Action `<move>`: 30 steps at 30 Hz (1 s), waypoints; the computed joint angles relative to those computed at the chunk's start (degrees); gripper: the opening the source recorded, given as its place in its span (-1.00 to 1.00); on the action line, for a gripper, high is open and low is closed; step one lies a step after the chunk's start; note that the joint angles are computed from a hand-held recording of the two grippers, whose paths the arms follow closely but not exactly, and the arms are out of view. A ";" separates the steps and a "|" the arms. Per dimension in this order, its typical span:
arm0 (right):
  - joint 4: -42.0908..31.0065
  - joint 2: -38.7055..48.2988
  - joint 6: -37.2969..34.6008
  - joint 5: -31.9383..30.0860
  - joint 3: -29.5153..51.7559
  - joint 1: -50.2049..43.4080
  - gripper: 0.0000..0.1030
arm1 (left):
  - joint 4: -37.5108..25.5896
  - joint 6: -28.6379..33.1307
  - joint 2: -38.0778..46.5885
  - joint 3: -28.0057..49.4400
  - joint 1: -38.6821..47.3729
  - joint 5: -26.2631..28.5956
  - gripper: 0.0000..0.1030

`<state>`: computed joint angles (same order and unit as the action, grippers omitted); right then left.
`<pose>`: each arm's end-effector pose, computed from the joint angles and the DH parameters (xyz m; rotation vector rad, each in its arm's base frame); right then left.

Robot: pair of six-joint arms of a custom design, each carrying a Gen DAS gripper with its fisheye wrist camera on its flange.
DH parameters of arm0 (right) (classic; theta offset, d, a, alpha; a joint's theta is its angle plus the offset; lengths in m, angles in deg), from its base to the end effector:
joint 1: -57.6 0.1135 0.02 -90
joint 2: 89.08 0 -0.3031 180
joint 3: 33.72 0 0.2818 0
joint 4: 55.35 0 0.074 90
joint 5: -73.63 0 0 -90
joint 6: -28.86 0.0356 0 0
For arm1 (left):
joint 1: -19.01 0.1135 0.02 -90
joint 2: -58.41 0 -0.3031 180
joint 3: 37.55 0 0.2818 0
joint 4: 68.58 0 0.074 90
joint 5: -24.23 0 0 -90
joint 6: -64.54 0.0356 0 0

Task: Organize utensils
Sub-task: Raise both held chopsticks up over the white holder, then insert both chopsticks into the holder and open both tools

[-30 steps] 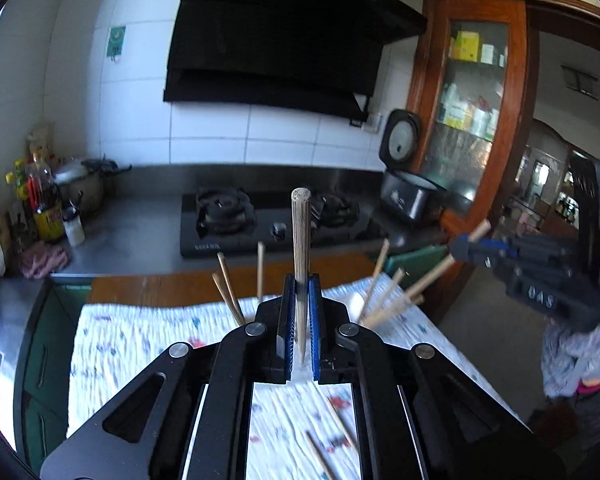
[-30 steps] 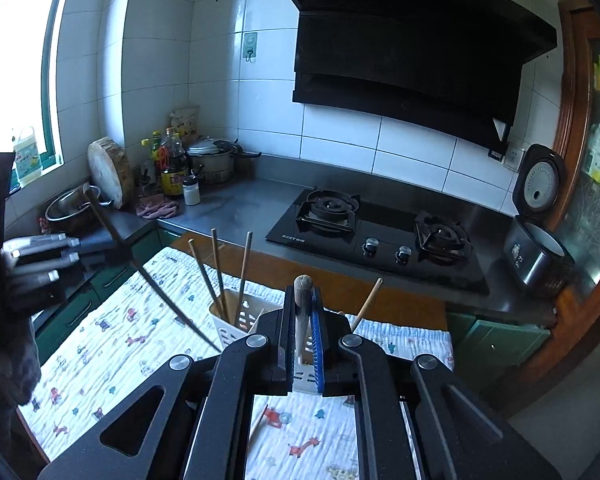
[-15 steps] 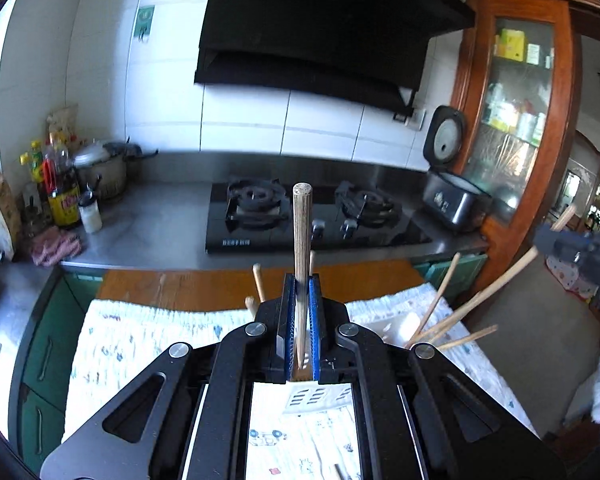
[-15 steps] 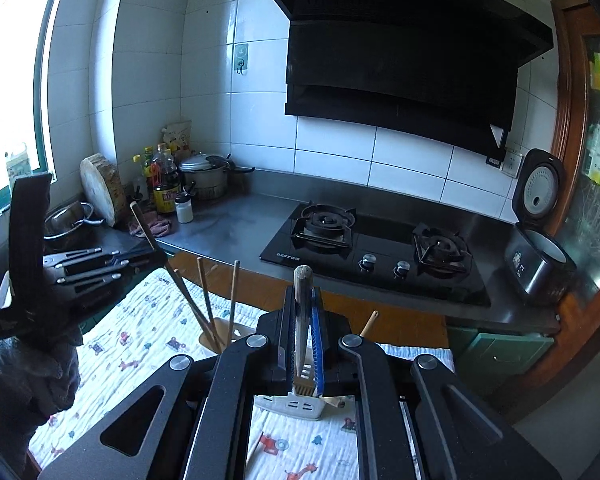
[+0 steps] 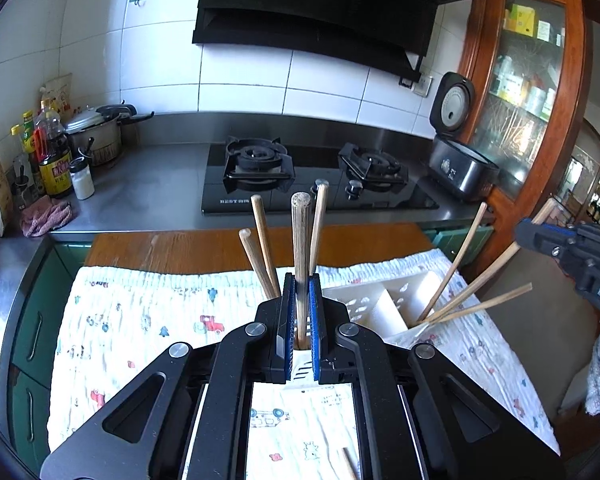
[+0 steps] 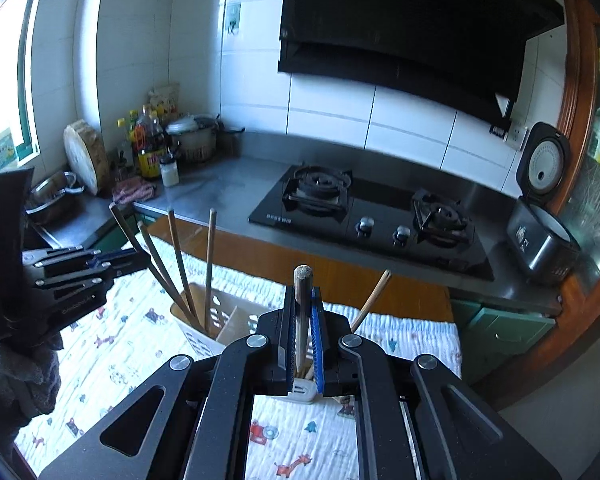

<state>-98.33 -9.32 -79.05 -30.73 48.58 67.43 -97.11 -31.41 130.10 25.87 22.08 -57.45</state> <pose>0.3239 0.0651 0.3539 -0.6679 2.1578 0.2100 0.2910 0.0104 0.2953 -0.0935 2.2097 -0.1885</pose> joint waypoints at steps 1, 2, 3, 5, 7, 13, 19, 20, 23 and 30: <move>0.08 0.31 -0.23 0.31 -0.22 0.17 -0.86 | 0.05 0.00 0.04 -0.12 -0.05 0.08 -0.89; 0.21 0.64 -0.29 0.52 -0.46 0.36 -0.86 | 0.15 -0.08 0.01 -0.31 -0.12 0.14 -0.89; 0.36 1.03 -0.31 0.64 -0.68 0.50 -0.86 | 0.26 -0.11 0.06 -0.43 -0.13 0.31 -0.89; 0.66 1.67 -0.28 1.03 -1.05 0.85 -0.86 | 0.23 -0.03 0.15 -0.57 -0.04 0.68 -0.89; 0.98 2.20 -0.44 1.51 -1.50 1.09 -0.86 | 0.26 0.11 0.14 -0.64 0.02 0.69 -0.89; 1.27 3.00 -0.41 1.08 -1.95 0.53 -0.86 | 0.40 -0.03 -1.21 -0.98 -0.19 1.31 -0.87; 1.55 1.00 0.03 -0.20 -2.89 -0.22 -0.66 | -0.60 -0.44 -4.05 -1.30 -0.71 1.80 -0.84; 1.44 0.39 0.07 -0.66 -3.03 -0.50 -0.59 | -0.99 -0.57 -4.86 -1.46 -0.71 1.84 -0.83; 1.41 -2.80 0.01 -1.46 -4.38 -1.16 -0.43 | -2.36 -0.95 -7.74 -2.15 -0.41 2.07 -0.70; 0.08 -12.02 -0.29 -5.94 -9.48 -4.12 -0.05 | -6.27 -1.40 -17.91 -6.13 0.72 3.45 -0.41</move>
